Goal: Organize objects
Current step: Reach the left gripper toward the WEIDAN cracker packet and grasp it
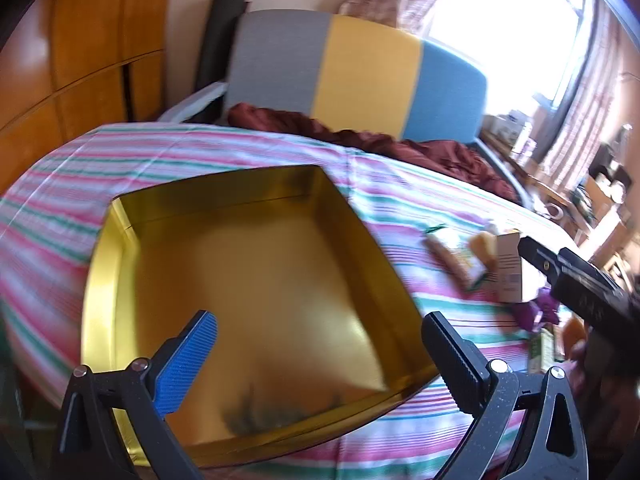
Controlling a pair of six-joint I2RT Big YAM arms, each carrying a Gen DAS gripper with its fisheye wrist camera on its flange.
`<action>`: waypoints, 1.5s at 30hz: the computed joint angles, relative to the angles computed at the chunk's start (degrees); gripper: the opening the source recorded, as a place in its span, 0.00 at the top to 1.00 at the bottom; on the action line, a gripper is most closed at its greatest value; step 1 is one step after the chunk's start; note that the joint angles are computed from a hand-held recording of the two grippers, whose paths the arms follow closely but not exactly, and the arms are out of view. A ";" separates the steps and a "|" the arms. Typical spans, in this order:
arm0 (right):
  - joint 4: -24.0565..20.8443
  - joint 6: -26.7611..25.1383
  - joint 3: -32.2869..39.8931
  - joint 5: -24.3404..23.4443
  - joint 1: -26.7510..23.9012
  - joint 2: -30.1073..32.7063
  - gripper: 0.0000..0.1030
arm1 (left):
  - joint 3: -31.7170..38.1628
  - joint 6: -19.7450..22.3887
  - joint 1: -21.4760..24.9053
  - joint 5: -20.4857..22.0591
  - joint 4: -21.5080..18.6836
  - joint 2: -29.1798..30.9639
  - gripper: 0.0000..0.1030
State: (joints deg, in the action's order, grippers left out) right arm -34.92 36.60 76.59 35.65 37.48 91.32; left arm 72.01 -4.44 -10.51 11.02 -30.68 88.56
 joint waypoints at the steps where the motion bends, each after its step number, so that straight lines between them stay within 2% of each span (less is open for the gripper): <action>1: -0.17 0.27 -0.92 -0.13 -1.13 -1.05 0.08 | 0.61 0.18 -0.13 1.48 -0.45 0.22 0.00; 2: -0.39 0.61 -1.86 -0.23 -2.39 -2.15 0.08 | 1.54 0.34 -0.24 3.66 -1.23 0.64 0.00; 4: -0.12 0.67 -3.72 -0.92 -4.76 -4.25 0.08 | 2.61 0.36 -0.94 5.17 -1.53 1.32 0.00; 8: 2.60 0.73 -7.64 -1.68 -9.96 -7.83 0.08 | 5.94 1.03 -2.70 9.45 -3.27 3.56 0.00; 11: 5.67 2.85 -10.92 -3.00 -13.27 -9.80 0.08 | 9.18 2.76 -5.05 9.79 -5.81 5.64 0.00; 13: 6.24 6.08 -12.43 -4.00 -14.89 -10.24 0.08 | 10.64 4.63 -7.05 9.03 -5.81 6.71 0.00; 14: 5.87 8.33 -12.77 -6.33 -15.94 -10.39 0.08 | 11.27 5.54 -7.71 8.81 -5.70 7.23 0.00; 16: 8.83 9.85 -14.27 -10.72 -17.57 -11.40 0.08 | 13.93 6.38 -9.39 8.53 -7.19 9.15 0.00; 18: 10.11 10.16 -15.03 -11.31 -17.86 -12.18 0.08 | 17.68 6.02 -10.83 8.76 -9.80 12.14 0.00; 20: 11.12 10.37 -15.84 -11.47 -17.94 -12.99 0.08 | 20.44 5.84 -12.10 6.54 -11.11 14.25 0.00; 24: 13.41 10.91 -17.16 -12.78 -18.22 -14.25 0.08 | 30.98 4.43 -14.61 0.34 -19.23 22.17 0.00; 26: 13.96 10.68 -17.31 -12.78 -18.02 -14.47 0.08 | 35.62 2.91 -15.10 -1.32 -22.78 25.89 0.00; 29: 14.54 10.07 -17.51 -12.67 -17.97 -14.79 0.08 | 44.74 -0.58 -15.46 -2.15 -30.10 32.65 0.05; 36: 15.91 9.36 -18.03 -13.74 -18.44 -15.29 0.08 | 58.00 -6.42 -16.40 -6.13 -37.92 41.52 0.21; 41: 15.89 9.54 -18.12 -14.50 -18.79 -15.14 0.08 | 61.58 -7.46 -16.87 -7.28 -39.82 44.36 0.24; 45: 15.22 8.00 -17.34 -14.82 -18.46 -14.31 0.09 | 54.55 -4.82 -17.38 -9.83 -33.45 40.82 0.27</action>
